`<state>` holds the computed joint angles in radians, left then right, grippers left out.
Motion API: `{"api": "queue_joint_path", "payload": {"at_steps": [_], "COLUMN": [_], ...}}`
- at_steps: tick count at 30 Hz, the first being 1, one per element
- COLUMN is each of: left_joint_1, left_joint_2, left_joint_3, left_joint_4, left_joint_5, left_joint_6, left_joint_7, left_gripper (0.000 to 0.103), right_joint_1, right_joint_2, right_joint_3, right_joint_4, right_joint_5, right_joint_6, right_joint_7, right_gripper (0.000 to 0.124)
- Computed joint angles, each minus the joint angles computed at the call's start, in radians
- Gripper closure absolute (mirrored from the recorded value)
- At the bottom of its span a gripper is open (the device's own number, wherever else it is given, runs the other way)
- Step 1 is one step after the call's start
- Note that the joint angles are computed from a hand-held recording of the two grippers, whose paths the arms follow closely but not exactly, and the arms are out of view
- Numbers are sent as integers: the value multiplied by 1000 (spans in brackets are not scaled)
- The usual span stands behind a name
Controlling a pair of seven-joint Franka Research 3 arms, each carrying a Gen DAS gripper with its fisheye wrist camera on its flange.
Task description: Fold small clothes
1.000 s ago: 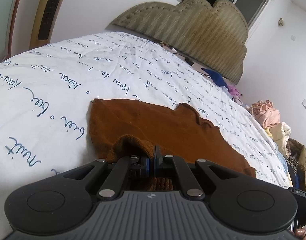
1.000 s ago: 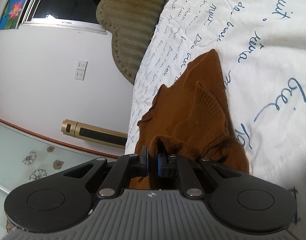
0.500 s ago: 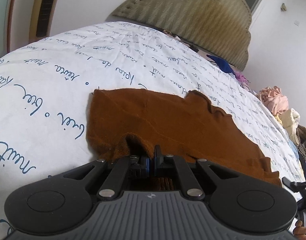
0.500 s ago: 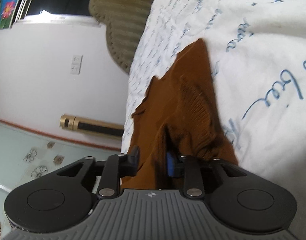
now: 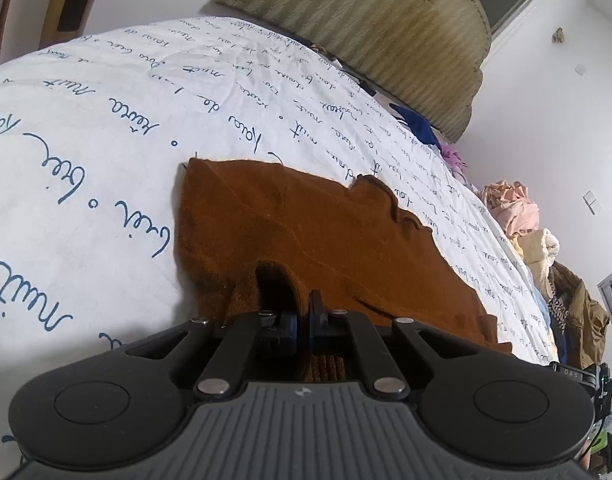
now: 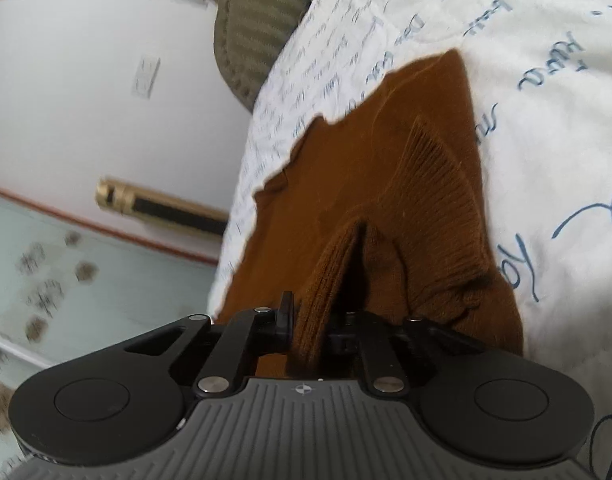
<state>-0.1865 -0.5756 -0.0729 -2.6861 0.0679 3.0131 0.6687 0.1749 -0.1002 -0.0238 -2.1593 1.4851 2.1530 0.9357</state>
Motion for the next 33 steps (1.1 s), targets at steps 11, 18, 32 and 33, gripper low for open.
{"api": "queue_joint_path", "payload": {"at_steps": [11,18,32,33], "left_joint_1": [191,194,102,99], "left_joint_2": [84,156,159,155], "left_joint_3": [-187,-191,-83,-76], "left_joint_4": [144,236,221,210], "left_joint_5": [177,325,246,227], "left_joint_6": [-157,-241,-207,-187], "left_joint_7": [-152,-220,-170,-169], "left_gripper": [98,98,97,97], "right_joint_1": [36,52,50,50], "right_joint_2": [12,50,28,30], "right_joint_3": [37,47,41,40], "right_joint_4": [19,49,71,74], "right_joint_5": [60,14,181,200], "right_joint_6": [261,323,336,339], "right_joint_7": [-55,-49,-196,-208], "right_gripper": [110,112,111,111]}}
